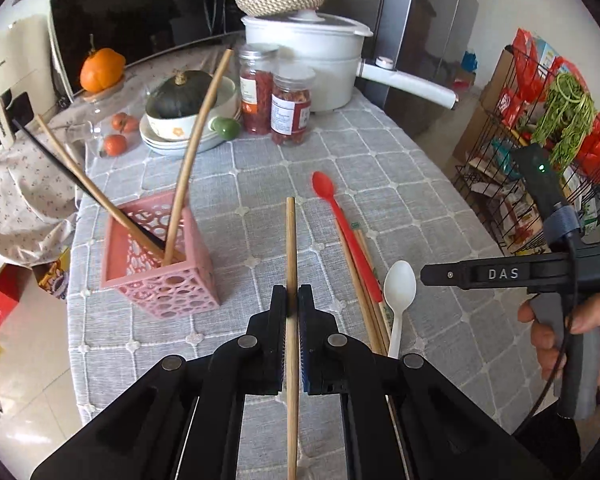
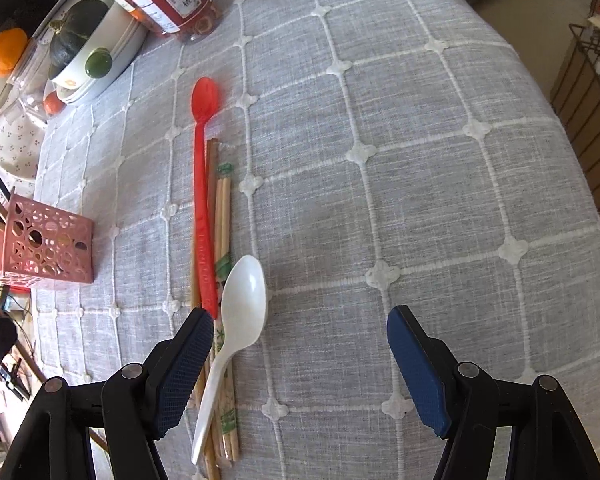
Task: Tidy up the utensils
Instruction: 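Lift the wooden chopstick with the left gripper while the right gripper grasps the white spoon, then lower the wooden chopstick into the pink basket and open the left gripper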
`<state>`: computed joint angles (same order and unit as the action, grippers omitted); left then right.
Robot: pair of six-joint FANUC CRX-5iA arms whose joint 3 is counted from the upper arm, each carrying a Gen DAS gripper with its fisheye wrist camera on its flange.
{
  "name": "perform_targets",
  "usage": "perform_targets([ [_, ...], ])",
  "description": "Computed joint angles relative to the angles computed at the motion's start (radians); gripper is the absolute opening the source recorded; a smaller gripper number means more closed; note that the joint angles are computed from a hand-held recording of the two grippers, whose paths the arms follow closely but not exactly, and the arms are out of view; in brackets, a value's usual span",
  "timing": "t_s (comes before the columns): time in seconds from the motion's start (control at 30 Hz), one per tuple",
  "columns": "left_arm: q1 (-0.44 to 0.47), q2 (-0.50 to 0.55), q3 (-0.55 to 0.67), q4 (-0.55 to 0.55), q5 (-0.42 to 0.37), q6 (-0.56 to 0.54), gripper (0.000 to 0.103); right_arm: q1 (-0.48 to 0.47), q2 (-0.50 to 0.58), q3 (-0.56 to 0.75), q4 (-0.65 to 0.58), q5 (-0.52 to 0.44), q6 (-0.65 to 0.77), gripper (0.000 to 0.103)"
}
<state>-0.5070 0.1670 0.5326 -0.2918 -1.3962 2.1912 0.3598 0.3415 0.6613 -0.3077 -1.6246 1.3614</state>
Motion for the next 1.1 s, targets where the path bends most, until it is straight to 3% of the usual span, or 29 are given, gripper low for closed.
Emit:
perform_targets([
  [0.1,-0.007,-0.058,-0.062,-0.051,0.029,0.052,0.006,-0.003,0.003,-0.006,-0.043,0.009,0.031,0.073],
  [0.33,0.046,-0.125,-0.155,0.004,0.078,0.063,0.006,0.009,0.020,-0.021,-0.062,0.026,0.057,0.038],
  [0.47,0.063,-0.146,-0.179,0.023,0.093,0.064,0.006,0.013,0.022,-0.033,-0.070,0.054,0.065,0.030],
  [0.6,0.059,-0.160,-0.181,0.004,0.098,0.069,0.006,0.012,0.031,-0.026,-0.082,0.056,0.088,0.008],
  [0.77,0.048,-0.180,-0.175,-0.035,0.097,0.095,0.005,0.007,0.019,-0.032,-0.104,0.072,0.088,0.004],
  [0.9,0.000,-0.194,-0.139,-0.136,0.075,0.137,0.005,0.009,-0.021,-0.043,-0.113,0.101,0.101,0.004],
  [1.1,-0.083,-0.245,-0.112,-0.319,0.102,0.239,0.005,0.041,-0.138,-0.109,-0.072,0.233,0.143,0.004],
])
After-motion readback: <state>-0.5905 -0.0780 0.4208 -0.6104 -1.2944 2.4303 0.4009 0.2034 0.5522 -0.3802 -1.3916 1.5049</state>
